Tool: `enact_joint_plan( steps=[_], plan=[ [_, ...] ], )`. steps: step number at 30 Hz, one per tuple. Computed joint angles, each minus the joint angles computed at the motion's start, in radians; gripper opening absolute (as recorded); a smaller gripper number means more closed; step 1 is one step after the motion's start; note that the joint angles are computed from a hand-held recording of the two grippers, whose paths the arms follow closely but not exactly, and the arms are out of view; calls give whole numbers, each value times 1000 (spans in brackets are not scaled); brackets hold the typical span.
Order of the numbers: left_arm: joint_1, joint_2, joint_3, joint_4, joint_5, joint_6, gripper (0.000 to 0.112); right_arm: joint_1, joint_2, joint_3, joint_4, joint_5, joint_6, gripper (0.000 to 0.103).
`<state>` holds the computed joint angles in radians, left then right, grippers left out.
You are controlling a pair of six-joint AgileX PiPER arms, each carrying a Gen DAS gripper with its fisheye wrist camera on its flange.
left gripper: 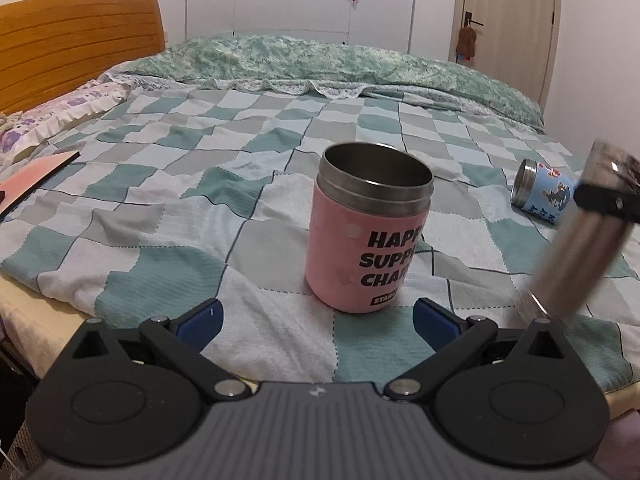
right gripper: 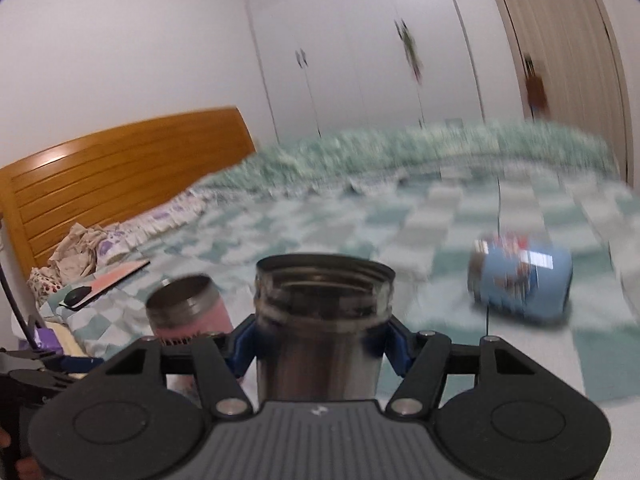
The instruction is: Flip cup upright
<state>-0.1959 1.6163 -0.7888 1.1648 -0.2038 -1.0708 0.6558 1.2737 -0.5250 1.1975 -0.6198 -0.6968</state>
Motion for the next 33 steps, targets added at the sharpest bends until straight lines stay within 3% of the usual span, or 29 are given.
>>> enact_joint_plan(
  steps=[4, 8, 12, 13, 18, 24, 25, 26, 28, 30, 33],
  plan=[
    [-15, -12, 16, -149, 6, 142, 103, 47, 104, -48, -65, -130, -25, 63],
    [-22, -7, 19, -218, 6, 206, 103, 50, 212, -102, -94, -157, -46, 62],
    [-25, -3, 37, -401, -10, 391, 103, 62, 306, -113, -104, -188, -38, 62],
    [-27, -1, 41, -443, -17, 433, 103, 73, 317, -97, -131, -224, -13, 62],
    [-32, 10, 46, -567, -31, 552, 103, 87, 327, -98, -124, -239, -12, 62],
    [-30, 0, 63, -581, -63, 562, 103, 93, 300, -61, -133, -258, 39, 63],
    [-29, -6, 72, -585, -75, 567, 103, 95, 290, -49, -136, -263, 52, 66],
    [-29, -14, 82, -593, -88, 576, 103, 107, 276, -32, -128, -283, 65, 79],
    [-33, -30, 106, -622, -112, 604, 103, 141, 249, 10, -122, -340, 94, 93],
    [-39, -47, 136, -668, -142, 647, 103, 186, 216, 56, -98, -389, 100, 95],
    [-50, -74, 215, -760, -247, 736, 103, 284, 176, 132, -37, -493, 119, 103]
  ],
)
